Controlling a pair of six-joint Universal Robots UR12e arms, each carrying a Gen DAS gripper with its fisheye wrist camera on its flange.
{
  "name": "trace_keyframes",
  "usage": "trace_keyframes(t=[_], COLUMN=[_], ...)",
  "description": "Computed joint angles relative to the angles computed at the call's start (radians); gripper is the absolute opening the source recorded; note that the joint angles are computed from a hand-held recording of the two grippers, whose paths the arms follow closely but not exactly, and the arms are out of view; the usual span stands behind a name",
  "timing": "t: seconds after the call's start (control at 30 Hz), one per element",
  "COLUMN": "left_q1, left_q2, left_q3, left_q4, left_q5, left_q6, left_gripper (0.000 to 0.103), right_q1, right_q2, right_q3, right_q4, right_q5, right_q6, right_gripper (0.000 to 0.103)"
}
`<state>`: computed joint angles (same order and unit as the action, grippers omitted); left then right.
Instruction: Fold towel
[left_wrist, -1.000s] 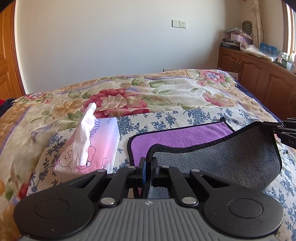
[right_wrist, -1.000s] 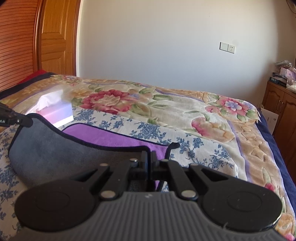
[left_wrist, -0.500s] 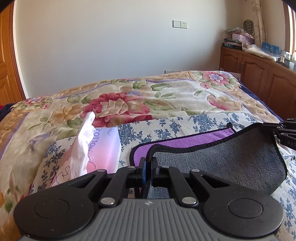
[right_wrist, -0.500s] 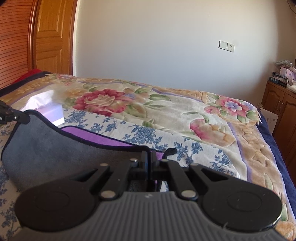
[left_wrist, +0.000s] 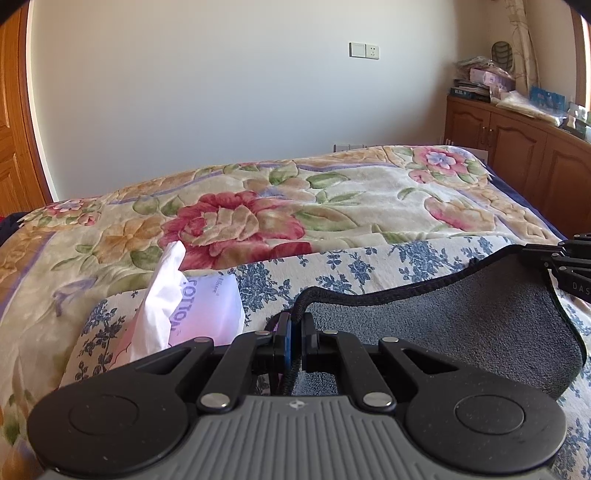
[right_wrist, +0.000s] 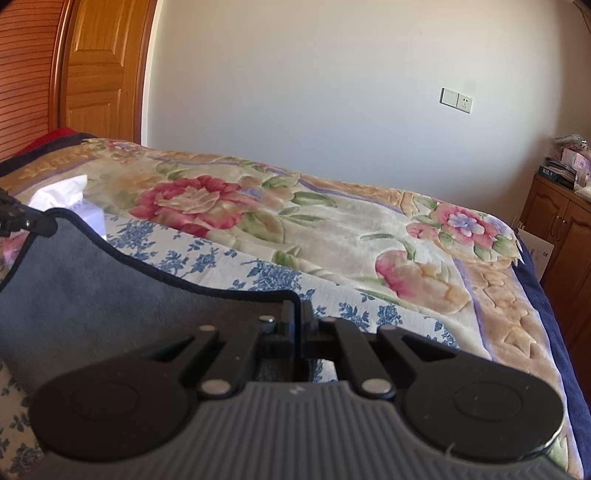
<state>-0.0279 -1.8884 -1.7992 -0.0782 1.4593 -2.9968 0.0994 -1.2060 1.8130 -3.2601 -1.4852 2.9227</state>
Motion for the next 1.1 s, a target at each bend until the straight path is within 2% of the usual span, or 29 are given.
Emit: trace_keyframes(t=[0.5,1.1], left_q1=[-0.003,-0.021], left_q2=[-0.046,-0.08], left_q3=[0.041,0.081], left_q4=[0.014,-0.01], left_q5=[0.016,0.076], left_q6=[0.002,0.029], left_gripper=[0.006,0.006], right_q1=[0.001,0.002], right_q2=[0.034,0.062], right_q3=[-0.027,-0.06], right_q4=[0.0,0.049], right_q5=[-0.027,-0.053], right_q6=[-0.003,-0.028], right_gripper=[0.003,0.003])
